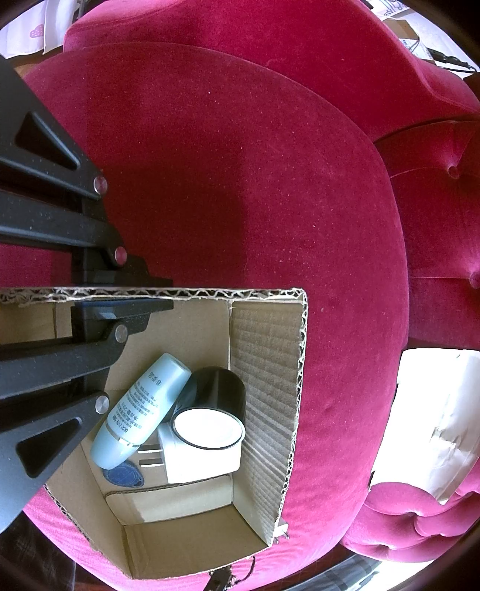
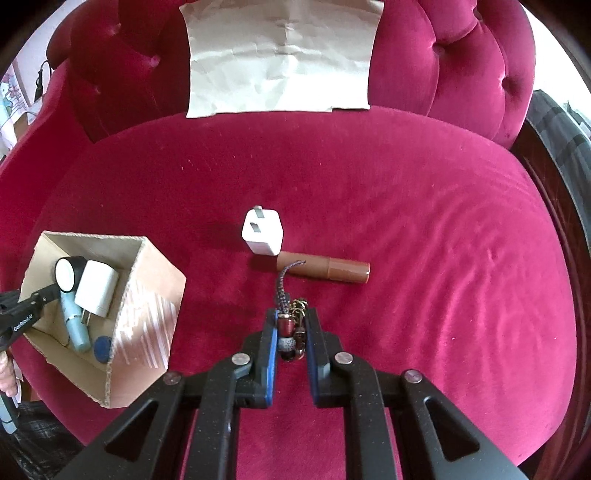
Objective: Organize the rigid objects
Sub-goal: 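Lift the keychain and carry it toward the box with the right gripper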
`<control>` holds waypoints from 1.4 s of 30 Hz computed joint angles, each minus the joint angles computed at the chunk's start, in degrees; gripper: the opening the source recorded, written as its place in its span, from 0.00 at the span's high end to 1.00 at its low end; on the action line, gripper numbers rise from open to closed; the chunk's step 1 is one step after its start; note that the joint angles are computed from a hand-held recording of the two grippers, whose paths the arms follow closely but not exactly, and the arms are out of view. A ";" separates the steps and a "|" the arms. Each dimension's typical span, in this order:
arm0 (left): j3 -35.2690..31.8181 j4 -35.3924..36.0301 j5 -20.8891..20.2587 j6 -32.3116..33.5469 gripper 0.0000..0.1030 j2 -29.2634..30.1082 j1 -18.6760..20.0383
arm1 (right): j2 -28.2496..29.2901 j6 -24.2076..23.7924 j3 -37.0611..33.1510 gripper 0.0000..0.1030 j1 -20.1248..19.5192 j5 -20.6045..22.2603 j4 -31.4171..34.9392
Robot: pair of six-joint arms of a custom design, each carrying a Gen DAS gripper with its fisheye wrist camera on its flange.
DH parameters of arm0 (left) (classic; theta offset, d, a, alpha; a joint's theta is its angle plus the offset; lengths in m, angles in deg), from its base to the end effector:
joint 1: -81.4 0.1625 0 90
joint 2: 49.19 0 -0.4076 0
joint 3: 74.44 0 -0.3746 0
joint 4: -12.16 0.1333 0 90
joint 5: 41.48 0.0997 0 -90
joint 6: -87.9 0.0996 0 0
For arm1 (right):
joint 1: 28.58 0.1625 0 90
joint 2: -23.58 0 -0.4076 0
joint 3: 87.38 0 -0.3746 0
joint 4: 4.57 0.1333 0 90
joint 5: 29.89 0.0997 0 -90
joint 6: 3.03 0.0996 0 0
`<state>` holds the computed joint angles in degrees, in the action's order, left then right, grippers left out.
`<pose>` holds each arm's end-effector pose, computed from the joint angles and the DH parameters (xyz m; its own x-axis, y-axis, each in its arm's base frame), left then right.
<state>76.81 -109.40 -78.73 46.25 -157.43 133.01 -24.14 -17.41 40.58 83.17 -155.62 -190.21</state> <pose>0.0225 -0.3139 0.2152 -0.6857 -0.1371 -0.7149 0.2047 0.9061 -0.3701 0.2385 -0.3951 0.0434 -0.6973 -0.3743 0.6113 -0.5476 0.8285 -0.1174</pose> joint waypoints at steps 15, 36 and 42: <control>-0.15 -1.10 0.12 0.78 0.97 0.69 0.47 | -2.46 0.78 0.21 0.88 4.23 0.62 0.05; -0.07 -0.85 0.25 0.60 0.97 0.54 0.42 | -2.01 0.81 -4.04 0.88 10.98 3.60 -0.58; 0.07 -0.20 0.28 0.53 0.97 -0.36 0.39 | -1.28 1.60 -5.21 0.88 12.48 5.49 0.20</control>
<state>76.88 -109.61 -78.46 46.78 -157.80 133.40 -25.42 -15.81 35.37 95.65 -150.13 -190.01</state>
